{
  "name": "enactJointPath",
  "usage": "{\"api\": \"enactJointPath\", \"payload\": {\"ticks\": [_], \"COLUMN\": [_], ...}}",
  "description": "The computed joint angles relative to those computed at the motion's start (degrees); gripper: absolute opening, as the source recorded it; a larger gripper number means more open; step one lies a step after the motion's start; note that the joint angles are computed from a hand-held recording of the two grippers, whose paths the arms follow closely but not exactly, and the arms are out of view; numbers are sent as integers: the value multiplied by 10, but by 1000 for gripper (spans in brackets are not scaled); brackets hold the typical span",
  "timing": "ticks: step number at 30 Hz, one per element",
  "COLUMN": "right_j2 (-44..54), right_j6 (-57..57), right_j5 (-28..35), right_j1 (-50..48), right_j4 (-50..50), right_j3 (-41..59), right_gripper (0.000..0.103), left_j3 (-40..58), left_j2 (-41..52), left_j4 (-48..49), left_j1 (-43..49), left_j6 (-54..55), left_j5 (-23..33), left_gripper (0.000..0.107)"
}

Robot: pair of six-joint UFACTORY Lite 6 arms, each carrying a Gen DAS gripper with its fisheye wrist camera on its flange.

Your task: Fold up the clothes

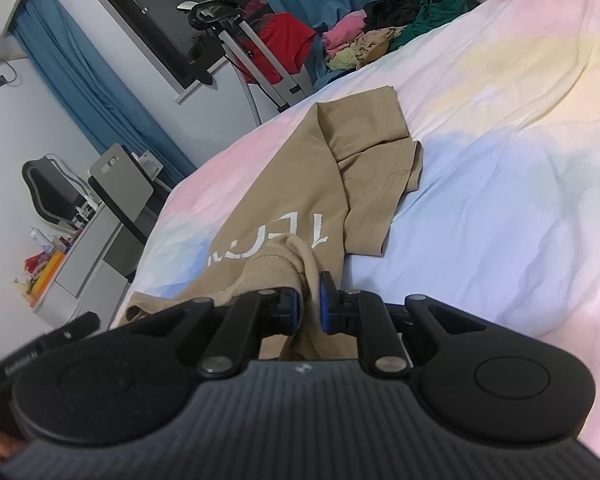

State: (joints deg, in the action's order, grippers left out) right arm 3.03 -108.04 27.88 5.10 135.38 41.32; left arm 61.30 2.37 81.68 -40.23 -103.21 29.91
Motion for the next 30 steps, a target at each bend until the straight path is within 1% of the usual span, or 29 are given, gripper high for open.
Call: {"api": "enactJointPath", "payload": {"ticks": [2, 5, 6, 7, 9, 10, 11, 12, 13, 15, 16, 19, 21, 23, 25, 27, 30], "right_j2": [-7, -14, -17, -19, -22, -23, -24, -24, -24, -24, -24, -27, -32, -34, -37, -43, -59], "right_j6": [-4, -8, -9, -9, -11, -15, -18, -23, -30, -43, -49, -62, -51, -45, -56, -83, -141], "right_j5": [2, 8, 10, 12, 16, 16, 16, 16, 14, 11, 10, 7, 15, 21, 18, 12, 3], "right_j1": [1, 0, 0, 0, 0, 1, 2, 3, 5, 7, 7, 4, -3, -5, 3, 16, 39], "right_j4": [4, 9, 10, 10, 11, 14, 16, 20, 26, 39, 46, 60, 52, 44, 51, 70, 116], "right_j3": [-6, -13, -16, -18, -21, -22, -22, -23, -22, -22, -22, -25, -31, -34, -34, -36, -46], "right_gripper": [14, 14, 14, 14, 14, 14, 14, 14, 14, 14, 14, 14, 14, 14, 14, 14, 14], "left_j3": [30, 69, 89, 105, 132, 142, 144, 142, 139, 112, 86, -15, -83, -137, -170, -179, -147], "left_j2": [47, 116, 148, 173, 210, 225, 233, 234, 235, 207, 179, 52, -42, -110, -142, -134, -88], "left_j4": [4, 38, 47, 47, 33, 29, 30, 33, 37, 64, 89, 166, 186, 161, 97, 30, -12], "left_j1": [-29, -67, -74, -79, -77, -74, -73, -74, -74, -67, -65, -57, -53, -59, -66, -80, -91], "left_j6": [-2, -19, -22, -19, -16, -15, -14, -13, -15, -43, -67, -161, -210, -230, -213, -166, -104], "left_j5": [2, 22, 34, 49, 64, 66, 71, 77, 83, 67, 60, 38, 14, 5, -1, 19, 45], "left_gripper": [63, 55, 48, 38, 29, 22, 17, 6, 2, 1, 1, 1, 1, 1, 1, 1, 1]}}
